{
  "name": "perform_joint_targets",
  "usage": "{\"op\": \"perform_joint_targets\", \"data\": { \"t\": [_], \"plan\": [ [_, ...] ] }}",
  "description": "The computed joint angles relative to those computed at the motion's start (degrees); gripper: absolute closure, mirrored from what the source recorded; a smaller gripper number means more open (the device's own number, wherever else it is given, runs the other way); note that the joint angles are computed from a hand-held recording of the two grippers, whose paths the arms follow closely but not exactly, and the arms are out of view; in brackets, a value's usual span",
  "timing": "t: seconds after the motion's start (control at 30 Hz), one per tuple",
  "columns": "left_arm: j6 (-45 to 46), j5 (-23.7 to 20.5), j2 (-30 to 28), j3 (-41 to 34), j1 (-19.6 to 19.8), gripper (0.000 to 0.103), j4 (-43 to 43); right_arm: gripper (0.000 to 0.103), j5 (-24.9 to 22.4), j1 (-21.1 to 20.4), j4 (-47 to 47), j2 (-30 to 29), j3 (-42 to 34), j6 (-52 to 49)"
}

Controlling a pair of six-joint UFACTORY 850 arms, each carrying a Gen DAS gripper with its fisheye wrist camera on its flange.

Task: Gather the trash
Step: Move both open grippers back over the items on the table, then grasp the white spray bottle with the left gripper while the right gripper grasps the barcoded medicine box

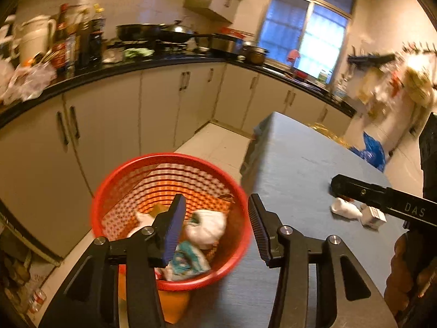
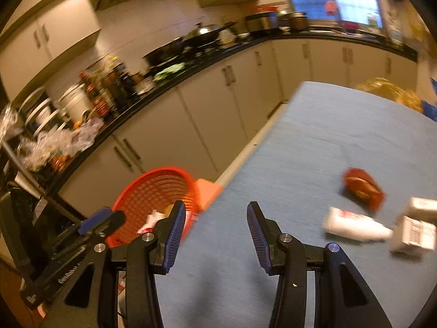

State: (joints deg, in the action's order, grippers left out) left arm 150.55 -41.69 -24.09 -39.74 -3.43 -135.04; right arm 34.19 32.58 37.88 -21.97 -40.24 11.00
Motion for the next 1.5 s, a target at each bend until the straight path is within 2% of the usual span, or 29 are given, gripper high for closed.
{"op": "perform_joint_targets", "data": {
  "t": [0.1, 0.27, 0.37, 0.53, 0.7, 0.77, 0.8, 0.93, 1.1, 1.2, 1.33, 1.43, 1.5],
  "plan": [
    [1.7, 0.9, 1.7, 1.0, -3.3, 0.056, -0.1, 0.053, 2.0, -1.0, 1.3, 3.4, 5.1, 1.4],
    [5.7, 4.0, 3.9, 1.8, -10.4, 0.049, -0.5, 0.049, 5.4, -4.5, 1.2, 9.8, 14.7, 5.5],
    [6.2, 6.7, 4.0, 0.7, -14.8, 0.048, 1.2, 0.049, 6.1, -7.5, 0.3, 12.3, 19.2, 7.4],
    [7.2, 12.1, 2.2, -2.4, -21.4, 0.048, 1.7, 0.049, 6.2, -14.7, -7.5, 14.2, 23.9, 12.6],
    [-4.4, 16.5, -3.2, -10.1, -24.9, 0.048, 14.2, 0.049, 8.5, -23.2, -25.0, 11.8, 25.1, 22.9],
    [-9.2, 17.9, -6.0, -13.5, -25.7, 0.048, 19.2, 0.049, 10.1, -25.0, -28.9, 9.7, 24.7, 25.3],
    [-9.8, 18.2, -6.9, -14.6, -25.9, 0.048, 20.1, 0.049, 11.4, -25.4, -29.6, 9.0, 24.7, 25.3],
    [-17.4, 17.7, -11.2, -19.9, -26.5, 0.048, 29.8, 0.049, 11.8, -25.8, -31.4, 8.5, 24.4, 25.1],
    [-21.6, 17.6, -13.7, -22.3, -27.5, 0.048, 36.5, 0.049, 10.2, -25.3, -33.3, 9.3, 24.6, 24.1],
    [-15.8, 19.7, -13.5, -21.0, -28.4, 0.048, 33.8, 0.049, 10.7, -25.5, -35.3, 9.4, 24.9, 25.3],
    [-5.2, 20.4, -11.8, -17.6, -29.2, 0.048, 26.6, 0.048, 10.4, -23.8, -26.7, 9.8, 24.8, 20.1],
    [-1.3, 21.6, -11.2, -16.4, -30.4, 0.048, 22.7, 0.047, 10.5, -25.2, -26.2, 8.8, 24.4, 20.7],
    [3.7, 22.4, -10.8, -15.5, -31.4, 0.052, 16.4, 0.047, 10.4, -26.7, -29.2, 7.5, 23.9, 22.9]
  ]
}}
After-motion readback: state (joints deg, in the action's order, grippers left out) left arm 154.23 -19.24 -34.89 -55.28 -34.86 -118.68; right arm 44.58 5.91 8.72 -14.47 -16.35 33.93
